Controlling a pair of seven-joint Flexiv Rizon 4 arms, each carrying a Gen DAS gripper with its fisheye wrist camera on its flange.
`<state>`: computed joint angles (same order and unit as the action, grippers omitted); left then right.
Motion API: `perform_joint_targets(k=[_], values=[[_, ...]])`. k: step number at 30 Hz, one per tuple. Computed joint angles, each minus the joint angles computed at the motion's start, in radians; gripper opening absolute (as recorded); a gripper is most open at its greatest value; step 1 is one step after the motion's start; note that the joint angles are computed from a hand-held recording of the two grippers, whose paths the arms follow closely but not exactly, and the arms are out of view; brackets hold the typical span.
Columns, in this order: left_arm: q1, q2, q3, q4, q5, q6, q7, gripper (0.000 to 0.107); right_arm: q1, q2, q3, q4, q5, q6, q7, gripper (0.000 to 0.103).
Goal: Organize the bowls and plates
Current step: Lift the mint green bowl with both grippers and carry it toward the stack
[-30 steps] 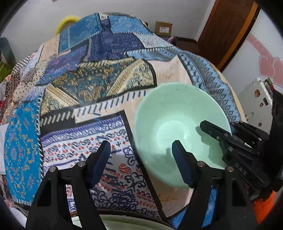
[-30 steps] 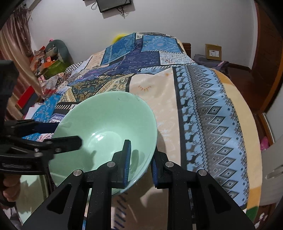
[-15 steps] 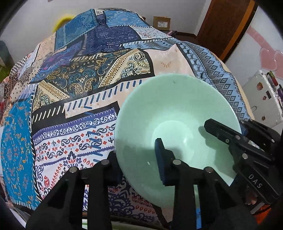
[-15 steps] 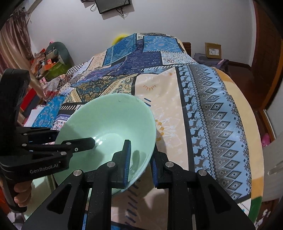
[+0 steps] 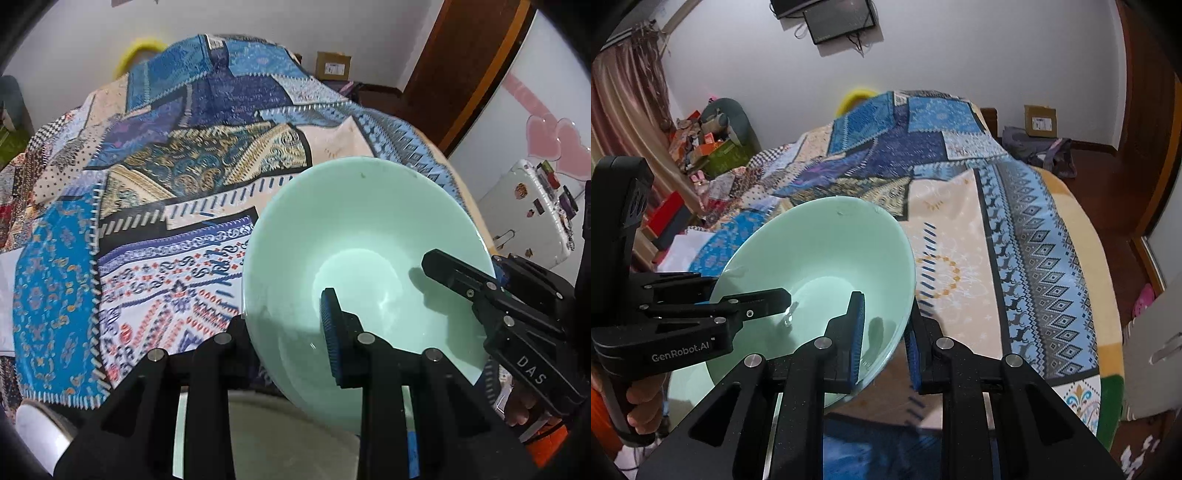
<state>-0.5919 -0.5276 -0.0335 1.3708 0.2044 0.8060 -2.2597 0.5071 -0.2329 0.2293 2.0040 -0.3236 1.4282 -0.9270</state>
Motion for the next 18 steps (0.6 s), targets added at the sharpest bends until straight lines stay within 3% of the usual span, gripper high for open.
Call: perform_joint_targets(k=[8, 18], values=[[-0.024, 0.127, 0.011, 0.085, 0.073, 0.003, -0.085, 0.029, 0.045, 0.051, -0.028, 0.028, -0.098, 0.03, 0.089, 0.019], [-0.018, 0.275, -0.026, 0.177, 0.187, -0.034, -0.204, 0.029, 0.075, 0.084, -0.03, 0.047, -0.232, 0.064, 0.205, 0.018]])
